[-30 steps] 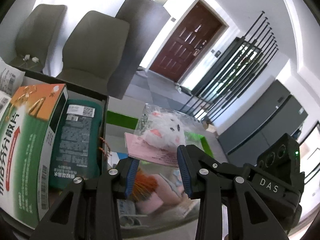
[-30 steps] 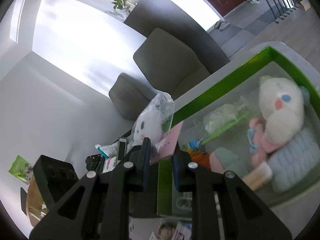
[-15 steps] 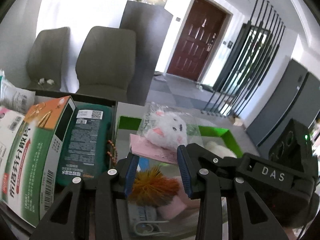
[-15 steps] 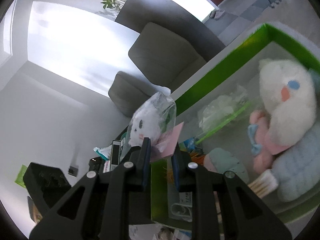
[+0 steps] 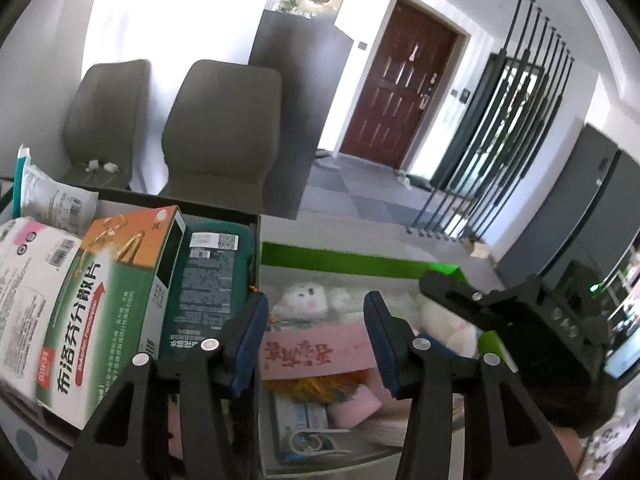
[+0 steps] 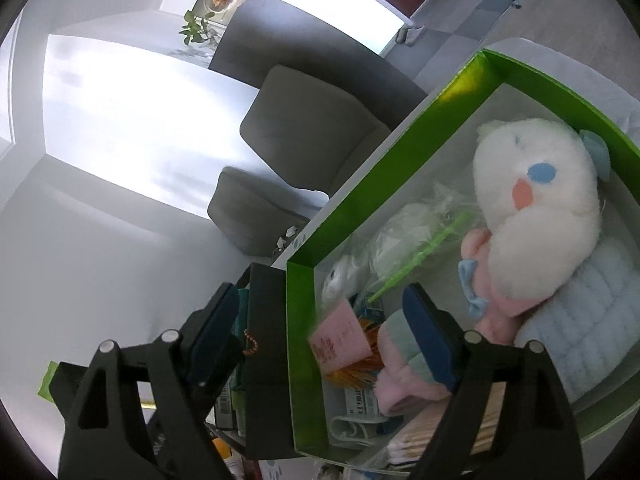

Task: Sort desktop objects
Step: 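Lower the bagged cat into the box and open the right gripper, then withdraw the right gripper up out of the lime-green box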

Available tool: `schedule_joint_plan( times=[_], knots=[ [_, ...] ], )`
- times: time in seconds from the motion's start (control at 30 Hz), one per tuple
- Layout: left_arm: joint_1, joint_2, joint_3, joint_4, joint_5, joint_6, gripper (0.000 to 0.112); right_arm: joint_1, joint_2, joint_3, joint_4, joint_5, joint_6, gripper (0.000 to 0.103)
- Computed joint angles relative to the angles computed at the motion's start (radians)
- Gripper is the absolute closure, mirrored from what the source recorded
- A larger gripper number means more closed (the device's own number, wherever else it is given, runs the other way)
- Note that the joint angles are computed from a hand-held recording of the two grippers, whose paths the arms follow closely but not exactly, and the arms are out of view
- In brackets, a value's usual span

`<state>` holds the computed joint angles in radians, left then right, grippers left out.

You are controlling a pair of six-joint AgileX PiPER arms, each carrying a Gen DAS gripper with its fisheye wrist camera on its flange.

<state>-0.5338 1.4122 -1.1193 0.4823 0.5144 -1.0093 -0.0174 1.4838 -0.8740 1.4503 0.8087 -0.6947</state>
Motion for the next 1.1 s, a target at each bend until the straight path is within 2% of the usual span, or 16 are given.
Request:
schedule_joint_plan(
  times=[0.37,0.8,0.87,0.9,1.1],
  knots=[
    [0.052,-0.038,0.014,-0.048,-0.030,0.038,0.062,0.002,-0.010,-0.013,-0.012,0.018,0.011,0.018],
    [-0.006,-0.059,0.016,0.009,0.020,0.010,0.062,-0.003,-0.109,-0.037,-0.175,0.018,0.073,0.018],
    [-0.031,-0.070,0.020,0.055,0.041,-0.022,0.041,-0.024,-0.128,-0.034,-0.203,0.038,0.079,0.018],
    [-0.048,-0.079,0.028,0.097,0.050,-0.057,0.037,-0.039,-0.142,-0.026,-0.211,0.051,0.077,0.018],
    [-0.127,-0.117,0.034,0.200,0.107,-0.135,0.035,-0.132,-0.232,-0.010,-0.309,0.130,0.085,0.016]
  ],
)
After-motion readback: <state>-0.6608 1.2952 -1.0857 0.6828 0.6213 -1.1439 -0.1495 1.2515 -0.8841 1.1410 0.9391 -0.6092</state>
